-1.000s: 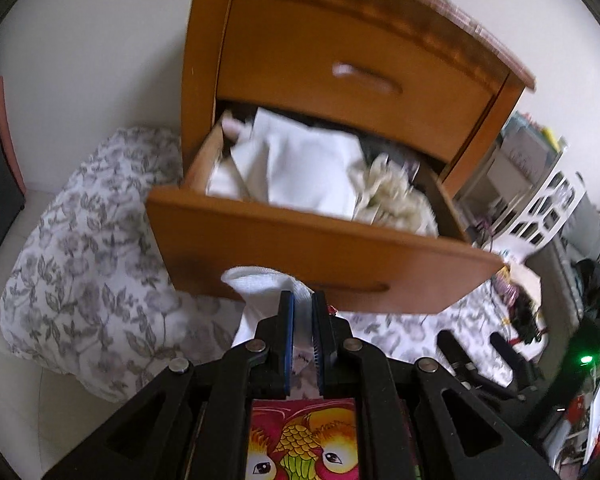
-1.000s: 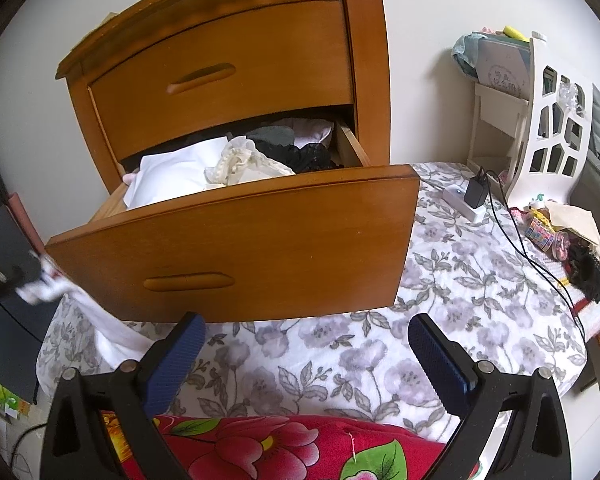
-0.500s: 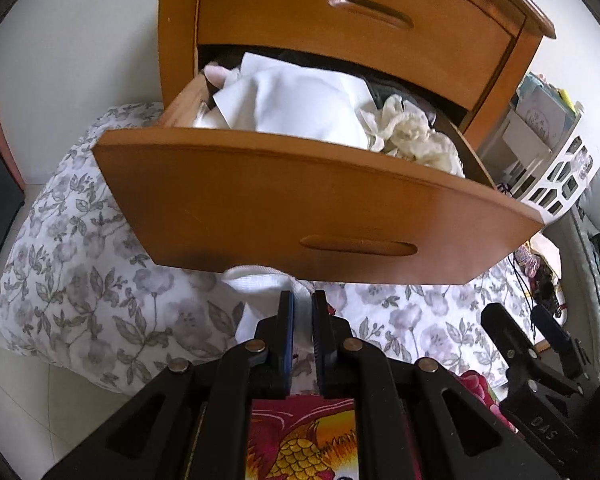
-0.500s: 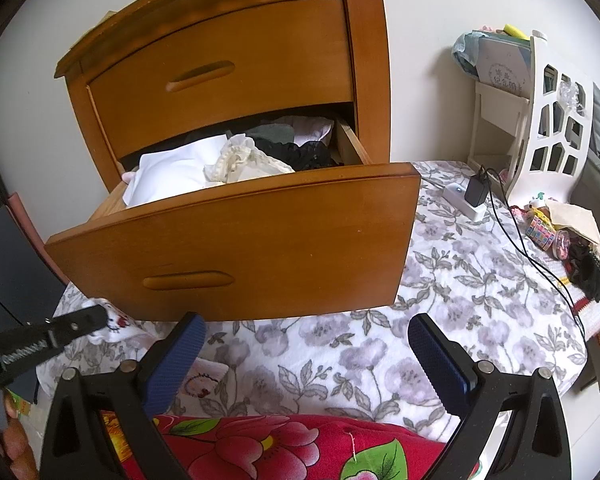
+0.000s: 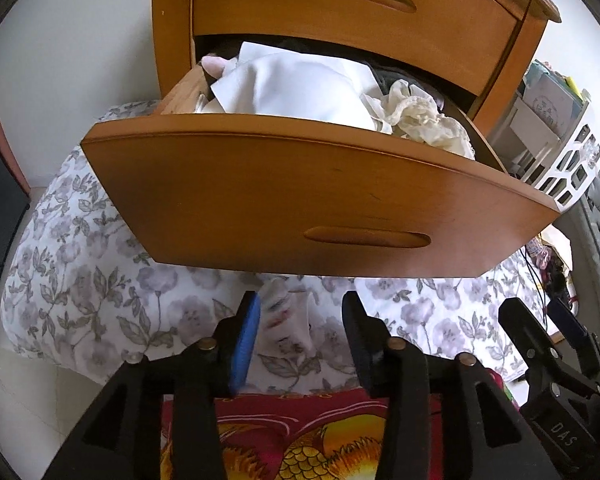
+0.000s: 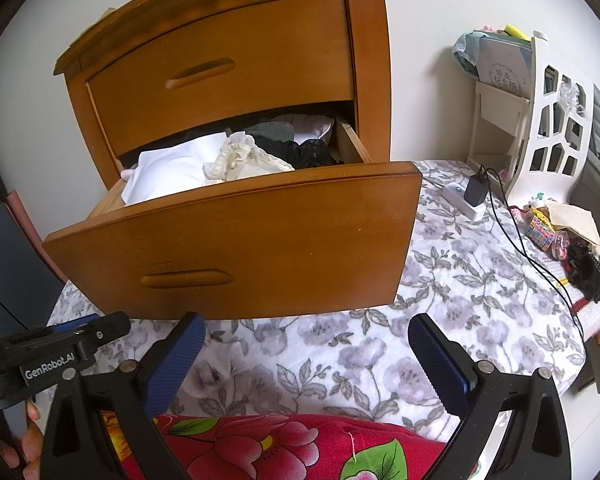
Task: Take underwear out of drawer
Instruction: 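Lower the white sock onto the bedspread and open the left gripper, then withdraw the left gripper from the sock and bring the right gripper to the drawer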
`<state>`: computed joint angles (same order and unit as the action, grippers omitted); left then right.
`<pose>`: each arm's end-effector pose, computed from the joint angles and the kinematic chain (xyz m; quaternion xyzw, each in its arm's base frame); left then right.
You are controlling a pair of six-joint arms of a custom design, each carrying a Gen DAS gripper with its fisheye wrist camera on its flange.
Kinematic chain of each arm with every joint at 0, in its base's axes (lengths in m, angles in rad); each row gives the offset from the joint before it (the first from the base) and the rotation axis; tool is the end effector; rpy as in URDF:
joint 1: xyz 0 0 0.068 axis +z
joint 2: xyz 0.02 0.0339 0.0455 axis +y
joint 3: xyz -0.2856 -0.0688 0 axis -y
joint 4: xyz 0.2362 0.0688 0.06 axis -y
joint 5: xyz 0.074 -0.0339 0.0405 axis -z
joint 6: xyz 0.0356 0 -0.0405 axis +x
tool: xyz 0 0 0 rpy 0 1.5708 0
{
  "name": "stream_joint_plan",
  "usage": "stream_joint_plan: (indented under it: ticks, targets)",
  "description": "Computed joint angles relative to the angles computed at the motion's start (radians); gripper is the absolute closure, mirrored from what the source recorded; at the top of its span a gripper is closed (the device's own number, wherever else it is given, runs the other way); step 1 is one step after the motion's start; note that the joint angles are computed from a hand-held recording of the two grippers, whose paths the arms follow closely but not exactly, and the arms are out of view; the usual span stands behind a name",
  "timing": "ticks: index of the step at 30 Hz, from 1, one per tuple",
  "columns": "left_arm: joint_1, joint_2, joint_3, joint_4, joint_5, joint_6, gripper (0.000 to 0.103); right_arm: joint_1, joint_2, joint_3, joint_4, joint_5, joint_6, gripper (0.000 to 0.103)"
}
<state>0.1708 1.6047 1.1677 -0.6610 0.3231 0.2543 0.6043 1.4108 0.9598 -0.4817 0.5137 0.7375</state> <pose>0.3154 0.0429 0.2574 0.0777 0.9571 -0.1041 0.2589 0.2369 0.1423 0.2622 0.1406 0.9110 -0.0003 0.3876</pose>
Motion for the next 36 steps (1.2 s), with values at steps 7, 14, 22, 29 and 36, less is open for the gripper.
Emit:
stream_joint_plan:
  ticks: [7, 14, 22, 29, 36]
  targets:
    - [0.000, -0.010, -0.022, 0.051, -0.097, -0.021, 0.028, 0.000, 0.000, 0.000, 0.000, 0.000, 0.000, 0.000]
    - [0.023, -0.016, -0.041, 0.099, -0.122, -0.032, 0.013, 0.000, 0.000, -0.001, 0.000, -0.002, 0.001, 0.000]
    - [0.052, -0.053, -0.067, 0.155, -0.095, -0.040, 0.012, -0.002, -0.001, -0.003, -0.005, -0.012, 0.008, 0.000]
    - [0.084, -0.083, -0.096, 0.226, -0.102, -0.039, 0.003, -0.009, 0.007, 0.006, -0.016, -0.026, 0.010, 0.000]
    - [0.119, -0.083, -0.104, 0.253, -0.065, -0.046, 0.003, -0.013, 0.009, 0.007, -0.016, -0.046, 0.003, 0.000]
